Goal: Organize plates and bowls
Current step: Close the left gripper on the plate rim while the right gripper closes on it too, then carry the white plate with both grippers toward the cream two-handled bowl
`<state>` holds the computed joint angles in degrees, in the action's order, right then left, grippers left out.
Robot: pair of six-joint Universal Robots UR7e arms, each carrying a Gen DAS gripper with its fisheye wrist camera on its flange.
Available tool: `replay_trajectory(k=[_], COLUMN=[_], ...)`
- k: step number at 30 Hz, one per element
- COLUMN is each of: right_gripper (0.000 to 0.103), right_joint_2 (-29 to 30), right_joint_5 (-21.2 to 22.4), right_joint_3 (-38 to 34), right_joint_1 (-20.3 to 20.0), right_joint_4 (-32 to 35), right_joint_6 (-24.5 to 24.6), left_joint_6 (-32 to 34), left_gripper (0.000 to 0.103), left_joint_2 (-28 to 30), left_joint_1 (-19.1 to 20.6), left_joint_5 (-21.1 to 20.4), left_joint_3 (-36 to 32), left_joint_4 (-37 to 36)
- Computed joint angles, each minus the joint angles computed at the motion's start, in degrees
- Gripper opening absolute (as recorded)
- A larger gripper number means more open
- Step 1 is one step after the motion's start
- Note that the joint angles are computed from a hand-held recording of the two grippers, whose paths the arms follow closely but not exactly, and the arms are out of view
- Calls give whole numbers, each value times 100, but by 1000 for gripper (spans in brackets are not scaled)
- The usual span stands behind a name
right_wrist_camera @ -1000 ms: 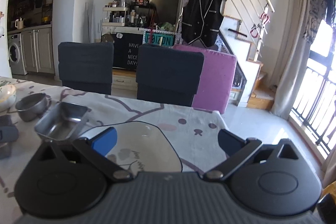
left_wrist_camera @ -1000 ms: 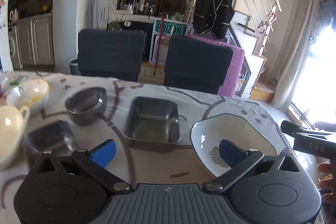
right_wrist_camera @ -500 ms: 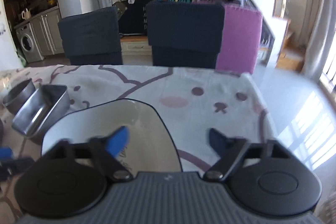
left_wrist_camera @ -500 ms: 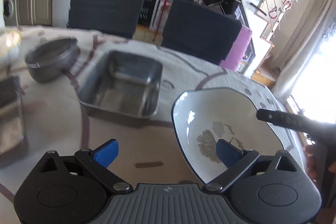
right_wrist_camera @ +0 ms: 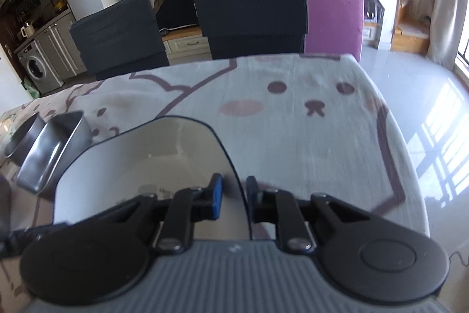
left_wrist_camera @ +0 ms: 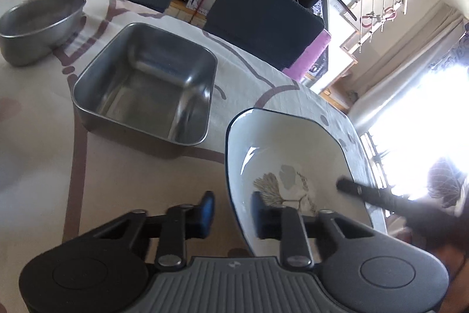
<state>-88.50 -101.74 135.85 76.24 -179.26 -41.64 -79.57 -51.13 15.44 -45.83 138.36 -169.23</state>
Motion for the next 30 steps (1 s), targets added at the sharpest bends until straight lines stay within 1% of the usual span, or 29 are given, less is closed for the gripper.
replay_trajectory(k=[2, 4, 5, 6, 8, 11, 13, 16, 19, 20, 22, 24, 26, 30], right_gripper=[14, 12, 12, 12, 11, 11, 11, 11, 11, 11, 11, 12, 12, 12], right_joint_2=[-321, -743, -953, -1134, -1347, -1379, -1273, -1113, -1093, -1089, -1089, -1138, -1299, -1820], right_joint_5=[28, 154, 264, 378, 597, 910, 988, 989, 869, 793, 611, 449, 374, 336], right_joint_3=[240, 437, 510, 577, 689, 694, 605, 514, 582, 615, 693, 786, 904, 1153], right_joint_1=[-79, -213, -312, -411, -578, -761, -802, -777, -738, -697, -589, -452, -343, -63], right_joint_4=[164, 541, 760, 931, 1047, 1079, 1122, 1048, 871, 790, 669, 680, 774, 1161], right_joint_6=[-86, -85, -68, -59, 1, 237, 447, 684, 676, 680, 787, 790, 839, 1015], left_joint_6=[267, 658, 787, 892, 1149, 1598, 1777, 2061, 2378, 2442, 2362, 2285, 2157, 1705], left_gripper=[24, 24, 21, 14, 9, 9, 9, 9, 9, 8, 9, 9, 9, 9], left_joint_2=[-13, -4, -26, -54, -108, -146, -166, -166, -198, -236, -379, -586, -855, -1675], left_joint_1=[68, 153, 207, 271, 412, 590, 682, 869, 1041, 1038, 958, 838, 659, 124], left_joint_5=[-56, -105, -142, -197, -339, -530, -626, -807, -994, -1017, -990, -948, -873, -745], left_joint_3=[42, 79, 60, 41, -5, -34, -80, -118, -147, -136, -88, 33, 170, 378], left_joint_4=[-210, -472, -453, -426, -384, -487, -472, -650, -743, -694, -446, -298, -54, 987])
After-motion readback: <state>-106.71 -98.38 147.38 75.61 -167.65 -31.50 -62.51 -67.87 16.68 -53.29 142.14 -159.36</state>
